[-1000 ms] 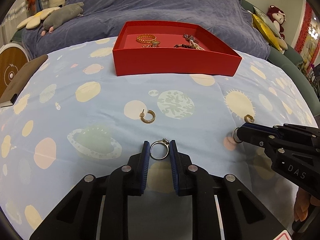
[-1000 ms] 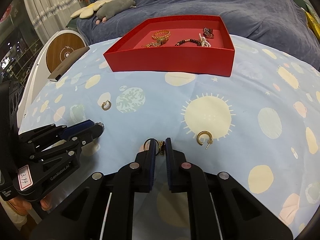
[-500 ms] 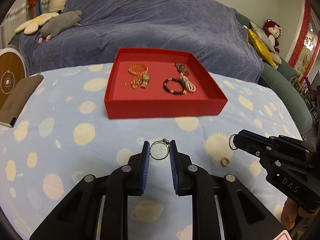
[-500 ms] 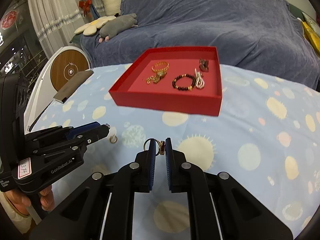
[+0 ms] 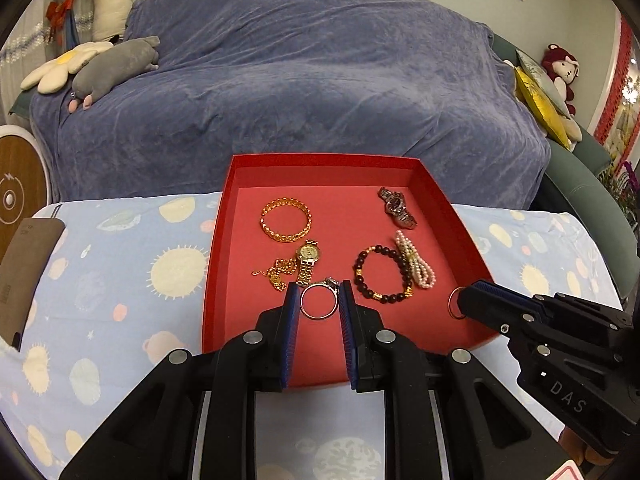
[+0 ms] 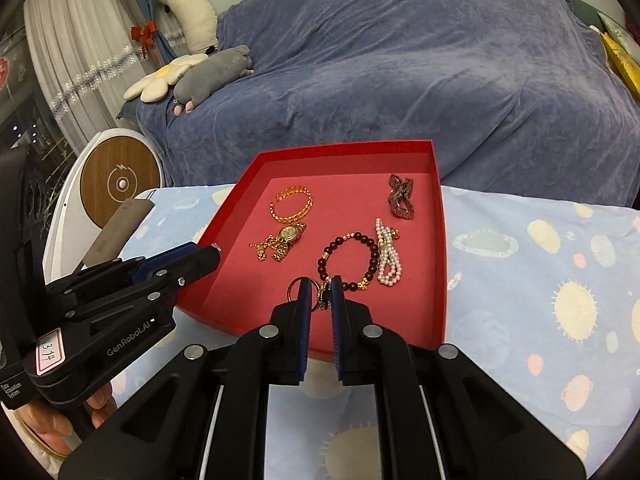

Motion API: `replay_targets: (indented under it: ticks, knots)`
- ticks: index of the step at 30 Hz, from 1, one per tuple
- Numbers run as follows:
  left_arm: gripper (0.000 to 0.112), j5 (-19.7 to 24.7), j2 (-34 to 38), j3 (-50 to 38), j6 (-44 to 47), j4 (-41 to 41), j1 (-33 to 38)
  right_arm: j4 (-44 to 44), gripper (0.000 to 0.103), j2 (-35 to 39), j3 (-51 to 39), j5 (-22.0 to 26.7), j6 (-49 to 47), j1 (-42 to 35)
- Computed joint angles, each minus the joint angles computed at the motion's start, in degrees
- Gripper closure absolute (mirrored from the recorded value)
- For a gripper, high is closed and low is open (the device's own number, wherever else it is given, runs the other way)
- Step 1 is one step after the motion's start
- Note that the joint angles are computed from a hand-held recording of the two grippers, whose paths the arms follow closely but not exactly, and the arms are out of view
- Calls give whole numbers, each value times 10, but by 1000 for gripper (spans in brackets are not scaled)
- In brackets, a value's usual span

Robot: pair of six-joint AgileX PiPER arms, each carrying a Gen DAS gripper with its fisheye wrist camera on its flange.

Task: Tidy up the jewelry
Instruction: 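Carry both rings into the red box and open both tools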

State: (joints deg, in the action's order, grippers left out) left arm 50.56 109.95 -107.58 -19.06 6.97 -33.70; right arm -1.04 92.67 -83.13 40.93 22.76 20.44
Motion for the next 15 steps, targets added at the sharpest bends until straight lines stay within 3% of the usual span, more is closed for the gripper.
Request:
replay_targets:
  ticks: [9,12,14,15]
  knots:
    - [95,6,52,-21,20,-13,19,11,93,65,-26,-9,-19,5]
    - [86,1,49,-11,19,-11,22,4,92,63,-23,-17,-14,5]
    - [69,-2,43,-3,-3,12,18,1,91,59,-22,-18,-10,4]
    - [69,-9,37,5,-8,19,17,-1,91,53,-20,-18,-8,4]
